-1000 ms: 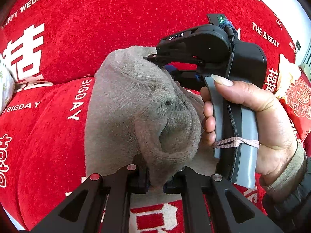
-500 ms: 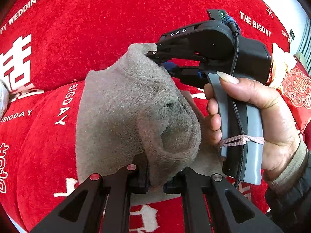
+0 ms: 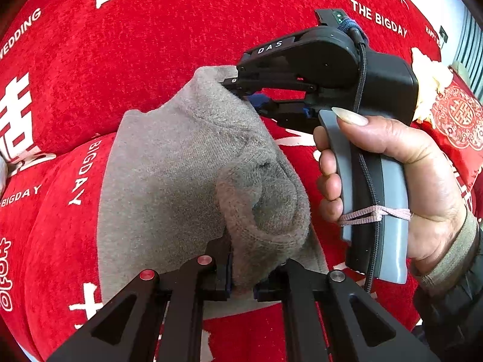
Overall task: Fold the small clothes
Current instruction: 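Hold the folded sweater up with both tools close together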
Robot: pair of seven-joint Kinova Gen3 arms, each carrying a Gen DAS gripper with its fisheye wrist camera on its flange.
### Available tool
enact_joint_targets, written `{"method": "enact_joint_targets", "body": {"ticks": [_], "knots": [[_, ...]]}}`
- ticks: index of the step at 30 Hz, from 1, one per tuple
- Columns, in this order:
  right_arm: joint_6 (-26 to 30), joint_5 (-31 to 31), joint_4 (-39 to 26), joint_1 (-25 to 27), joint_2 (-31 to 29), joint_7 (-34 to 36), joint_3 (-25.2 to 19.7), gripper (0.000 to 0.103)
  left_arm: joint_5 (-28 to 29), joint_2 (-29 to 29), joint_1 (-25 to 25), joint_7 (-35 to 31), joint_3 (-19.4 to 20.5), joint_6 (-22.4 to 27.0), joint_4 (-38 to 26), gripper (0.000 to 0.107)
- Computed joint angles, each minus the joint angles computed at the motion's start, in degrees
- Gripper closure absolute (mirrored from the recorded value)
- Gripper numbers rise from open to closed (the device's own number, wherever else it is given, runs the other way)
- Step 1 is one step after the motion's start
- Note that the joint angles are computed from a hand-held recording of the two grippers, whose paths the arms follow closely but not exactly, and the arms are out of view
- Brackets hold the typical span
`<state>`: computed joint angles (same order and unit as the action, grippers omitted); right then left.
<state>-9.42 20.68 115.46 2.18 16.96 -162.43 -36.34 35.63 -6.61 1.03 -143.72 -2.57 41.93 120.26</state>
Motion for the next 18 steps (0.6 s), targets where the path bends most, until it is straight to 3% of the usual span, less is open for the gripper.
{"method": "enact_joint_targets", "body": {"ticks": [5, 18], "knots": [[-2.5, 1.6, 2.3, 1.4, -0.2, -2.0, 0.2, 0.086, -1.4, 0.9, 0.8, 1.3, 1.3, -1.3, -0.2, 0.098], [-5.3, 6.1, 4.5, -3.0, 0.0, -8.3, 6.6, 0.086, -4.7, 2.7, 2.4, 5.5, 3.3, -4.4, 0.1, 0.098]]}}
